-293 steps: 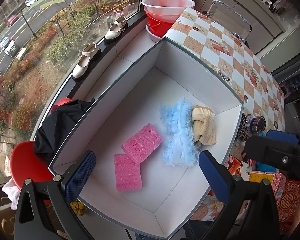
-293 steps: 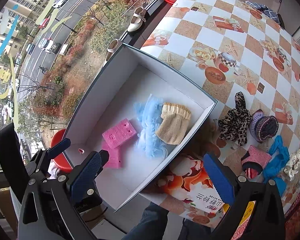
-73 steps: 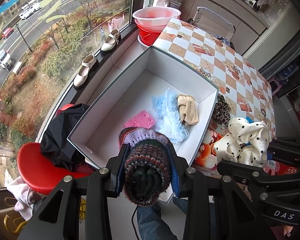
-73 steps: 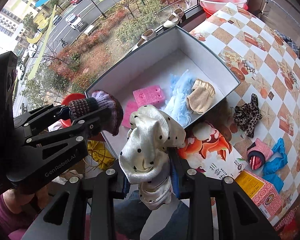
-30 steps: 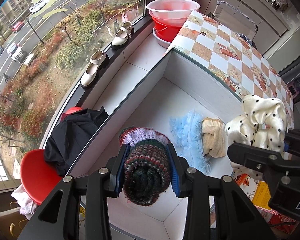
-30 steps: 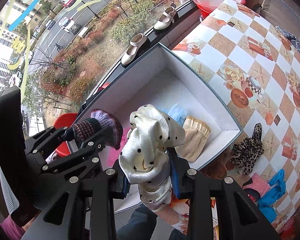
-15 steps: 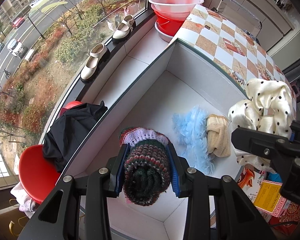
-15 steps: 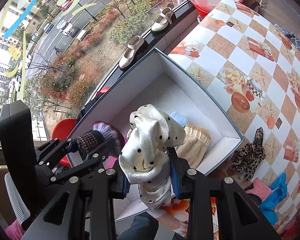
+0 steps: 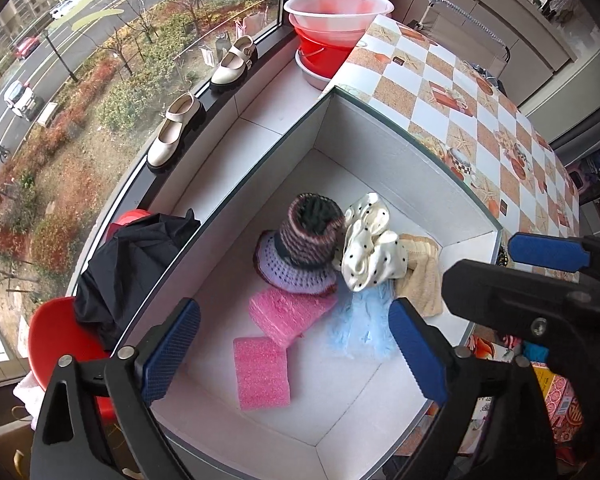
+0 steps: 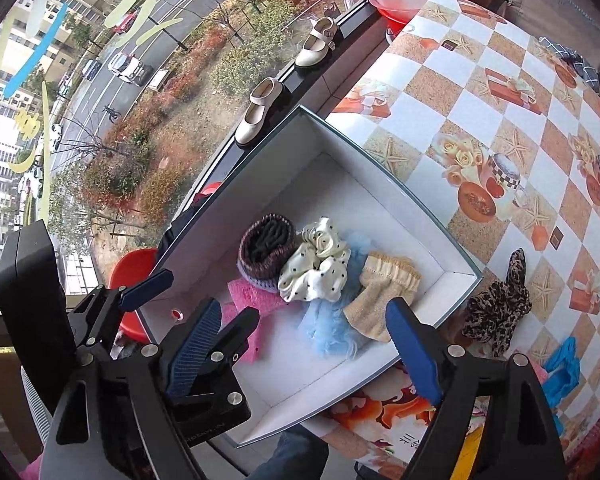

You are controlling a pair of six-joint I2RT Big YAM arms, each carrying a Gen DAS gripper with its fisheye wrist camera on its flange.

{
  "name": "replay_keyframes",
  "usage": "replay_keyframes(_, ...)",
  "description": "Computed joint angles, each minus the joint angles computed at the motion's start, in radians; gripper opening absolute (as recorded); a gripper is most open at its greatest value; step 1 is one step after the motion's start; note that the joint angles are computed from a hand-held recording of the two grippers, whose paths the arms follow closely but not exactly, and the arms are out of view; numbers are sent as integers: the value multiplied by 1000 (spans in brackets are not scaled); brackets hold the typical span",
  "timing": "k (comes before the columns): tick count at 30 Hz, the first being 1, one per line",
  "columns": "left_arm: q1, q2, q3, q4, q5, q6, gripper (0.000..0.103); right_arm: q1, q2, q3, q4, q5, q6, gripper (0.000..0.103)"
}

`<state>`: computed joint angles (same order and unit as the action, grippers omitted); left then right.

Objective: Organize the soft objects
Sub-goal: 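Open both tools to drop the beanie and polka-dot cloth into the box, then move both tools back toward the remaining items on the table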

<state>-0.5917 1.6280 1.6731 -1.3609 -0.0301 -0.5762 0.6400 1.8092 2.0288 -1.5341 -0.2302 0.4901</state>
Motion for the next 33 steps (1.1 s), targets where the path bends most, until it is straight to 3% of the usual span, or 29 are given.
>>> replay_keyframes(1,1,-5,-4,3,1,-7,103,0,2,6,-11,10,5,103)
replay_keyframes(9,10,-40,-8,30,45,-26,103,-27,-52,-43,29,-44,94,103)
replay_keyframes(16,-15,-36,53,11,103,12,103,-61,-153,-124,84,-110,208,103)
replay_keyframes(25,-122,69,259,-64,157,109,103,-158,-353,-276,73,-142,319,103)
replay_keyframes(33,-222,260,514,-182,203,177,103,-349,-576,-479,32,-163,388,103)
